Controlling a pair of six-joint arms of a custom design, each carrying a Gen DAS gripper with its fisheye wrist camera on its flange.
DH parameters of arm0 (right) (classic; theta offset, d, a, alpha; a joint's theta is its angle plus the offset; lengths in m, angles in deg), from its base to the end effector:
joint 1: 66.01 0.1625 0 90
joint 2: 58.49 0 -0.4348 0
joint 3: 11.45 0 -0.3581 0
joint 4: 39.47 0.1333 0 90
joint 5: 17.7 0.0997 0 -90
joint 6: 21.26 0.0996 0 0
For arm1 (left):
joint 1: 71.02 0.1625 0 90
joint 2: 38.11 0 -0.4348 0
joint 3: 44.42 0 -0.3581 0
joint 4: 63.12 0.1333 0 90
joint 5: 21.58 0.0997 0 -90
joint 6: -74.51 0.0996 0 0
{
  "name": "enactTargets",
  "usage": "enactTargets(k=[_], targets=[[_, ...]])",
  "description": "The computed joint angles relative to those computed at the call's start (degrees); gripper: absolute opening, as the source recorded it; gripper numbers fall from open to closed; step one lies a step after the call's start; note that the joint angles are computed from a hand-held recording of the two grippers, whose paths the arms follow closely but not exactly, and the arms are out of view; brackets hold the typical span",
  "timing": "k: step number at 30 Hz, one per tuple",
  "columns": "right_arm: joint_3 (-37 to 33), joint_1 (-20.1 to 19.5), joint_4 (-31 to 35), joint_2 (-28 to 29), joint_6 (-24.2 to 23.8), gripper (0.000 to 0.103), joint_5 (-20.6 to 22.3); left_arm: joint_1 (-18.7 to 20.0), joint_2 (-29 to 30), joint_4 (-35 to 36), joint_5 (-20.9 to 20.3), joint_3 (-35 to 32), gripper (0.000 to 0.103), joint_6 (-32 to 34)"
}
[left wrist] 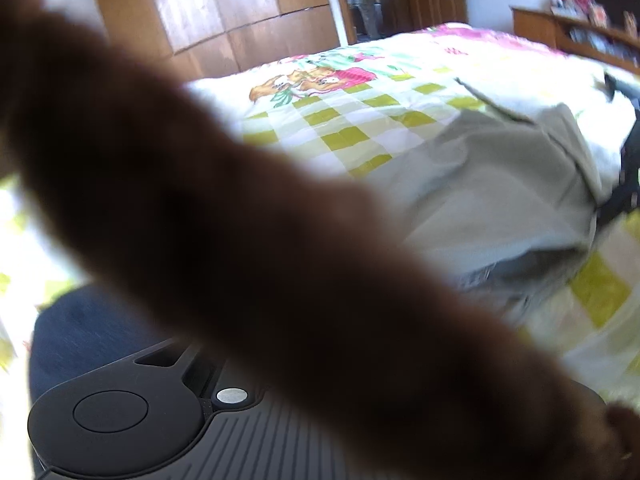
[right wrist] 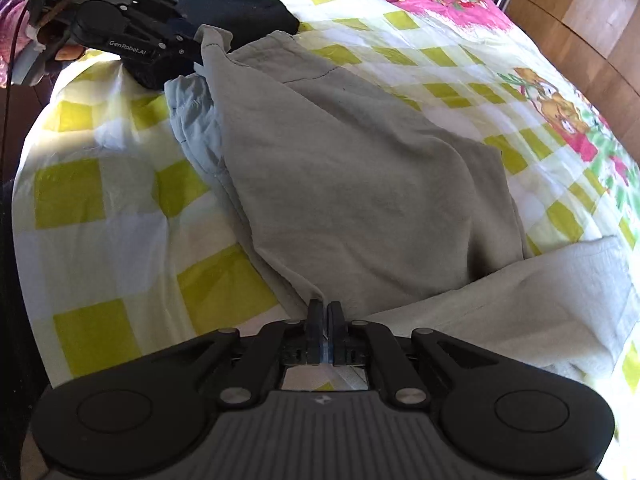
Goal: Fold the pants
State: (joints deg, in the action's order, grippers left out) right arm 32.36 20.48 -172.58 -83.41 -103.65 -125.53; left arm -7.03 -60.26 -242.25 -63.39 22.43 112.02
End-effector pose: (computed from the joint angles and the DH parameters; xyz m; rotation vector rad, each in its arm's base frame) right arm 0.0498 -0.8676 0.1842 1.6006 -2.0850 0.1318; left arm -0.1533 -0.7875 0.0969 0.7894 2.0134 -0.7691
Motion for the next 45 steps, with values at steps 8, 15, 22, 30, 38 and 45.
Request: enactTargets(k=[8,15,22,30,38,45], targets=[[9.7,1.4,-12.6,-0.8,-12.1,0.035,11.1,-0.3,2.7,-7.5,0.3,-1.6,0.023,11.3],[-2.2,3.7,-11.1,5.7,-1.5,0.015,14.4,-0.2,5.2,-11.5,-3.5,-9.4,0.019,20.4],[9.1,3.7,-16.2,0.2,-4.1,0.016,17.8,0.4,3.8,-17.6,-2.6,-4.5,0.02,18.2],[15.0,2.4,-13.3,-0.3,-6.7,0.015,8.6,-1.1,-3.7,-16.8,6.4,11.9,0.023,7.7],[10.3,2.1,-15.9,0.3,0.3,0.016,7.3,-1.6,-0.2,-17.1,-0.9,4.6,0.023,9.0],[-4.3,1.1,-18.7,5.6,10.5,0.022,1.7,-1.7,4.4,-7.1,-7.9,-1.2,0.023,5.0]])
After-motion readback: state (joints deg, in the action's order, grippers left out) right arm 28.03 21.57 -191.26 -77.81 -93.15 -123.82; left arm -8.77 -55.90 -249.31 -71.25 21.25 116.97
